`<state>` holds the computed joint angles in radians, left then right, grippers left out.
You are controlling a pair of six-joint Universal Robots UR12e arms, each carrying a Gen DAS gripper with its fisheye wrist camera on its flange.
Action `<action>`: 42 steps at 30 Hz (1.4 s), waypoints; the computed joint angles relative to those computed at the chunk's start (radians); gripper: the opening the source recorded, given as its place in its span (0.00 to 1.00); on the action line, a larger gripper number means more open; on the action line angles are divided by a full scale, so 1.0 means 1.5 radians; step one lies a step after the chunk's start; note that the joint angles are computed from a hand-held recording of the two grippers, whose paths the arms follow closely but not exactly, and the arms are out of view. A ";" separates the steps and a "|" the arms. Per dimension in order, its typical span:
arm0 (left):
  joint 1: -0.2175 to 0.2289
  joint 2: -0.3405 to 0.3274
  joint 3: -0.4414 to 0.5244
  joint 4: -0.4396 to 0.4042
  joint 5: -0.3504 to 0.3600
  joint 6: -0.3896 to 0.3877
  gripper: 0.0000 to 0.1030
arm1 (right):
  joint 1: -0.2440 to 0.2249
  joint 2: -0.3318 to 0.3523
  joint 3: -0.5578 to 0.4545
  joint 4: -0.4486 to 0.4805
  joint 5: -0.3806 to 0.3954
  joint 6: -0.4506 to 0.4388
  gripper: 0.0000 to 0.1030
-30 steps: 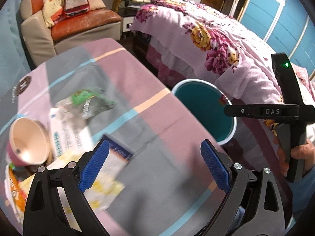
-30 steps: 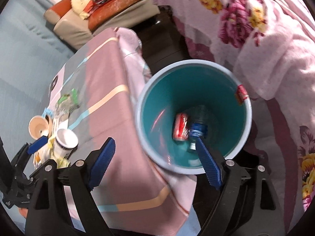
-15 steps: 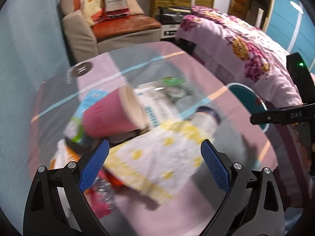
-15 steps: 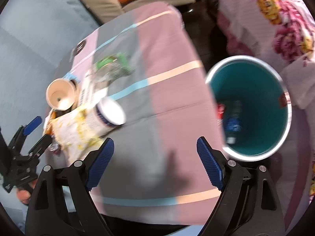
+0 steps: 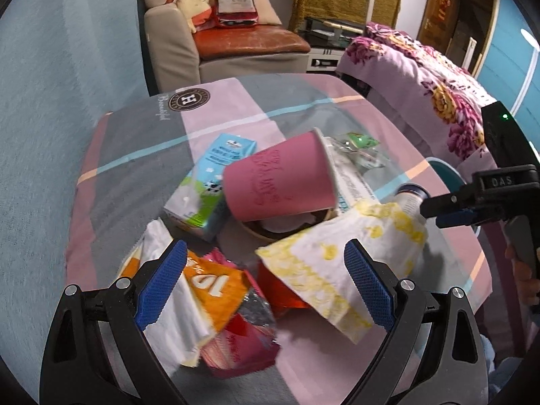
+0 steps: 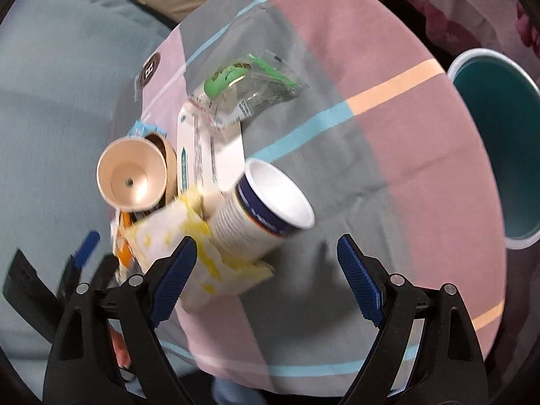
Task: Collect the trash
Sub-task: 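Grasp the pink paper cup with the left tool while the right tool grasps the white ALDI cup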
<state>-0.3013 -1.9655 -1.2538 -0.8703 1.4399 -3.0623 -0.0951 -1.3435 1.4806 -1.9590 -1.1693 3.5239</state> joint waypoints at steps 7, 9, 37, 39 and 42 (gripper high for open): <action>0.010 -0.008 0.009 -0.005 -0.005 0.009 0.91 | 0.005 0.026 -0.018 0.017 -0.002 0.033 0.79; 0.010 -0.012 0.016 -0.007 -0.002 0.021 0.91 | 0.005 0.025 -0.013 0.005 -0.002 0.023 0.67; -0.022 -0.151 0.237 -0.258 -0.049 0.247 0.55 | -0.032 0.006 -0.030 0.031 -0.119 -0.138 0.64; -0.019 -0.148 0.232 -0.258 -0.063 0.235 0.55 | -0.040 -0.001 -0.020 0.029 -0.110 -0.125 0.64; -0.017 -0.147 0.231 -0.252 -0.083 0.202 0.55 | -0.045 -0.005 -0.010 0.034 -0.083 -0.121 0.64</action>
<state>-0.3271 -2.1855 -0.9072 -1.2488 1.3158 -2.7593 -0.1623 -1.3515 1.4664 -1.9075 -1.2940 3.3423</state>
